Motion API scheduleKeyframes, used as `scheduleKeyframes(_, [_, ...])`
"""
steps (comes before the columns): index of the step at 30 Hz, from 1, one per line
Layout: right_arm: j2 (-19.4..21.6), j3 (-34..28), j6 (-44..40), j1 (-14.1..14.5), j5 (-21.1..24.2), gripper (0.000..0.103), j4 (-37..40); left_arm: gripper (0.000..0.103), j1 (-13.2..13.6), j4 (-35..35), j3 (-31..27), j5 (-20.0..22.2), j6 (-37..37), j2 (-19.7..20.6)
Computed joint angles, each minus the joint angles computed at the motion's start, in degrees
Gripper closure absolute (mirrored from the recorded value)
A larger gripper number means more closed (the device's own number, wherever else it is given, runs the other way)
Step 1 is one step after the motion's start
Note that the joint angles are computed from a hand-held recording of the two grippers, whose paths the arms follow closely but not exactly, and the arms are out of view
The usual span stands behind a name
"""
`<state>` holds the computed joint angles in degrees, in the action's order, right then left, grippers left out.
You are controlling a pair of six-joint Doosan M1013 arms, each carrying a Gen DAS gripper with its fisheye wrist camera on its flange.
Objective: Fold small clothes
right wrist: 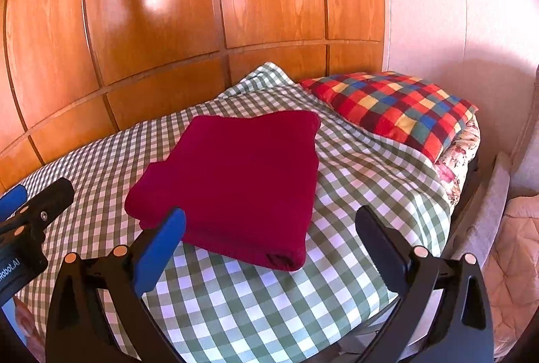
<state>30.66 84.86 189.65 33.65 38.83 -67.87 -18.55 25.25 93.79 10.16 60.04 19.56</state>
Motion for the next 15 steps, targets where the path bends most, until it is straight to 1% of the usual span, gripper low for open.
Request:
scheduleKeyframes(3, [-0.1, 0.1, 0.4, 0.1, 0.0, 0.002, -0.6, 0.004, 0.1, 1.4, 0.2, -0.7, -1.8, -0.2])
scheduleKeyframes(10, [-0.2, 0.3, -0.1, 0.3, -0.7, 0.002, -0.7, 0.004, 0.0, 7.5, 1.0, -2.4, -8.4, -1.0])
scheduleKeyframes(15, [-0.3, 0.4, -0.4, 0.3, -1.1, 0.002, -0.3, 0.004, 0.0, 10.7, 1.5, -3.4, -11.2, -1.4])
